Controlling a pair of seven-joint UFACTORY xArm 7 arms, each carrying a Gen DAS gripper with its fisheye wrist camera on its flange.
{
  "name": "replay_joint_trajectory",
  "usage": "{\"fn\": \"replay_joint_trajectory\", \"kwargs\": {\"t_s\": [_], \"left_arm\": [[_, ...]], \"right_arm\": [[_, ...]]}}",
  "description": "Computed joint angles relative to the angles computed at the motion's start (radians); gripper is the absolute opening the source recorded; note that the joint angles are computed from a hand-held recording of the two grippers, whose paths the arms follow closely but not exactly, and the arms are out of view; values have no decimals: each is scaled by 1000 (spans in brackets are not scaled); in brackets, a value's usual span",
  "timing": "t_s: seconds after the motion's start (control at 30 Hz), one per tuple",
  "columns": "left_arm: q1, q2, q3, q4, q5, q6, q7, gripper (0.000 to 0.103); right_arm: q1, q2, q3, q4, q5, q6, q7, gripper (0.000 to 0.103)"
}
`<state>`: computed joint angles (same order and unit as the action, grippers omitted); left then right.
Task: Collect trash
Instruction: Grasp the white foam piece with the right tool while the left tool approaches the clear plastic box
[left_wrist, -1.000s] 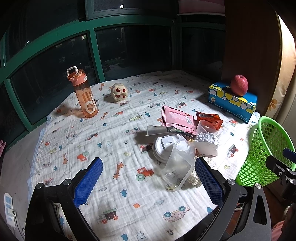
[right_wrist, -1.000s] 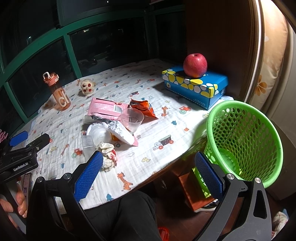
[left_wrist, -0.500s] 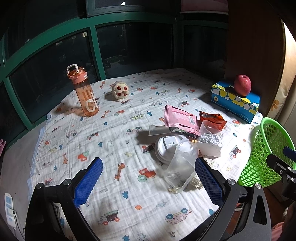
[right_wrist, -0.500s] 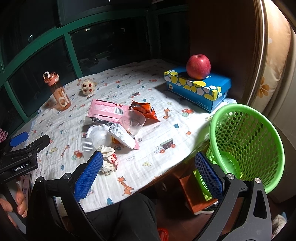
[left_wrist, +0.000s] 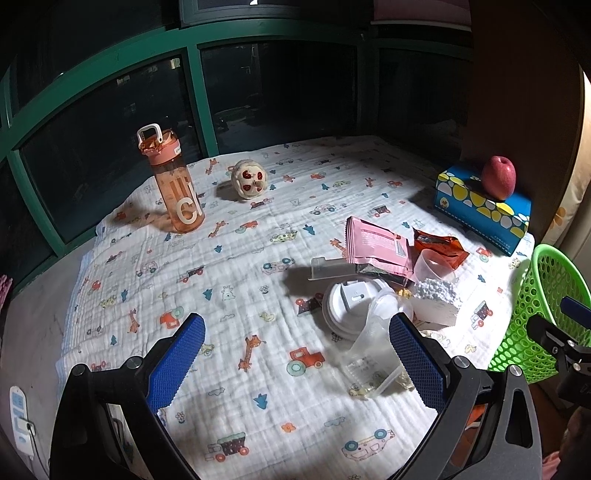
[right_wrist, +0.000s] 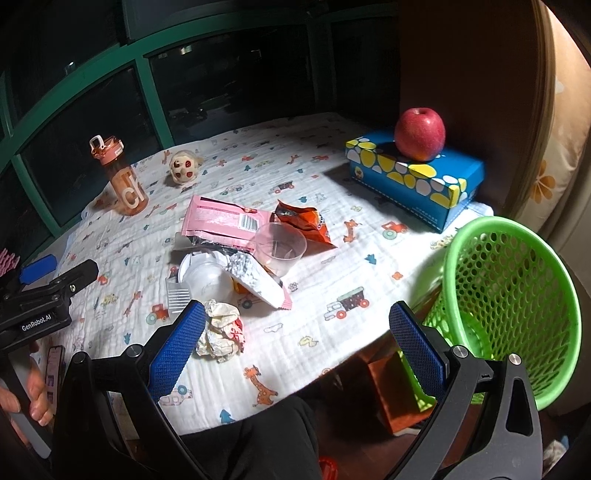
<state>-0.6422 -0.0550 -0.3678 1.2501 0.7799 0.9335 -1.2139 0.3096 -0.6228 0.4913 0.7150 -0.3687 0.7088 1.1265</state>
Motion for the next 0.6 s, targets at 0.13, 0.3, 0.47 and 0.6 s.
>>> {"fn": "replay_joint_trajectory", "kwargs": {"t_s": [0.13,0.3,0.47,0.6], "left_arm": [[10,-1,10,-1,-4,-5,5,97],[26,-11,18,-17,-15,-15,20,97],[45,-24,23,-47,-37,-52,39,97],[60,-33,24,-74,-54,-82,61,97]], "right_arm": [[-10,46,-4,13,-21,-40,-16,98],[-18,106,-12,29,-50,-83,-28,98],[-13,174,-33,43,-68,-123,-45,95],[0,230,-61,50,-70,-164,-66,89]]}}
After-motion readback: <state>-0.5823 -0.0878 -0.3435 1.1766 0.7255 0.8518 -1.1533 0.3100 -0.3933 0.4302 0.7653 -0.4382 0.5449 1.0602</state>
